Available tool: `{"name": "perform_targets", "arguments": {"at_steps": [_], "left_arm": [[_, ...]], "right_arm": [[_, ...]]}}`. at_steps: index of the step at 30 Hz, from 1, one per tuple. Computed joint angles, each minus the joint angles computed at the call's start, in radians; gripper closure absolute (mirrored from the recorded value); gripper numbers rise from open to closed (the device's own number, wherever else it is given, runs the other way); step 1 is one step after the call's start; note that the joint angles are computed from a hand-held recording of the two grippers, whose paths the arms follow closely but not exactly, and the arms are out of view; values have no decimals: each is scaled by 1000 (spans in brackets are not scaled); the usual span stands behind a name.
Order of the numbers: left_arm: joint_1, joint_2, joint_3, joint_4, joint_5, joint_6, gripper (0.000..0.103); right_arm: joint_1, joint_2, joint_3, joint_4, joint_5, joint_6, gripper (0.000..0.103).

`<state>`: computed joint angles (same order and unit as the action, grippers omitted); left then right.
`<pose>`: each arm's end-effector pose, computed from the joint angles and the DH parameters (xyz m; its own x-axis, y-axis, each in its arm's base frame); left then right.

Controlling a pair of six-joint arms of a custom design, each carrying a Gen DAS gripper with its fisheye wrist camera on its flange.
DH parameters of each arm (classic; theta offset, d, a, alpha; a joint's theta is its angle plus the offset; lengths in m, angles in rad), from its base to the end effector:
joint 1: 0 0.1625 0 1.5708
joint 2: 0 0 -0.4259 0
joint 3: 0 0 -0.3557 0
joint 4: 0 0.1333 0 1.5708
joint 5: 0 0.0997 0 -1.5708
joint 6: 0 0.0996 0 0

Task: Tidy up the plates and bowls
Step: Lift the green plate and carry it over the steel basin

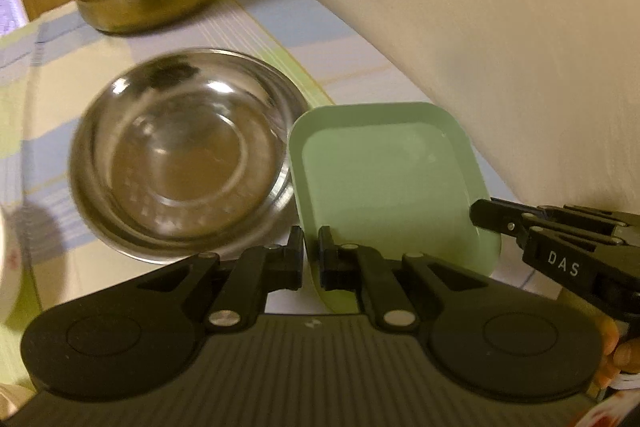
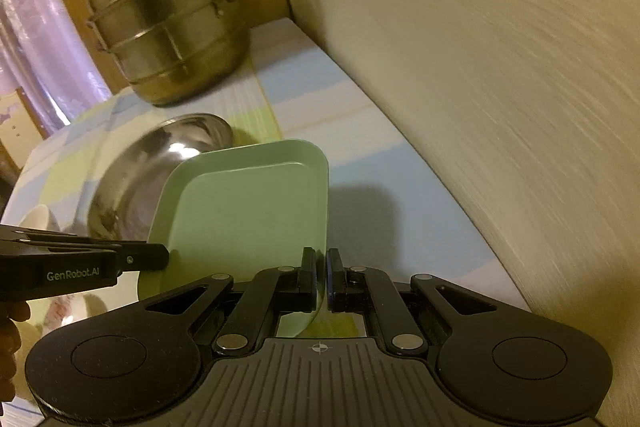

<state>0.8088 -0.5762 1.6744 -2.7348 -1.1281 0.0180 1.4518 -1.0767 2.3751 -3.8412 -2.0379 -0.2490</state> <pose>-0.3038 -0.5732 -0.0054 -0.6607 0.6163 -0.4286 0.7009 0.7109 -0.0580 0.0371 -0.4348 0.2271 -0.8329 0.3227 0.4495 -0.1427 0.6595 -0.7380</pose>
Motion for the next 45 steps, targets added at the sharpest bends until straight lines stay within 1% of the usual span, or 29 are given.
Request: {"name": "perform_targets", "arguments": {"at_steps": [6,10,13,19,24,29,34,40,45], "left_arm": [[23,-13,-28,-7,47,-21,97],[42,-16,-49,-5,87,-39,97],[58,-20,-60,-6,110,-44,97],[89,2,-122,14,134,-53,97],[108,22,-170,42,143,-53,97],[125,47,-212,74,146,-54,97],[135,64,-239,103,148,-62,97],[144,77,-262,127,148,-70,97],[146,89,-269,142,151,-71,96]], "right_arm": [[36,24,-103,102,25,-25,98],[61,62,-186,167,38,-48,98],[67,92,-240,207,52,-58,98],[74,145,-330,270,65,-73,98],[74,181,-394,319,59,-78,98],[69,205,-443,373,48,-65,98],[60,221,-469,403,45,-59,98],[54,240,-491,423,38,-55,98],[57,261,-506,409,6,-43,98]]}}
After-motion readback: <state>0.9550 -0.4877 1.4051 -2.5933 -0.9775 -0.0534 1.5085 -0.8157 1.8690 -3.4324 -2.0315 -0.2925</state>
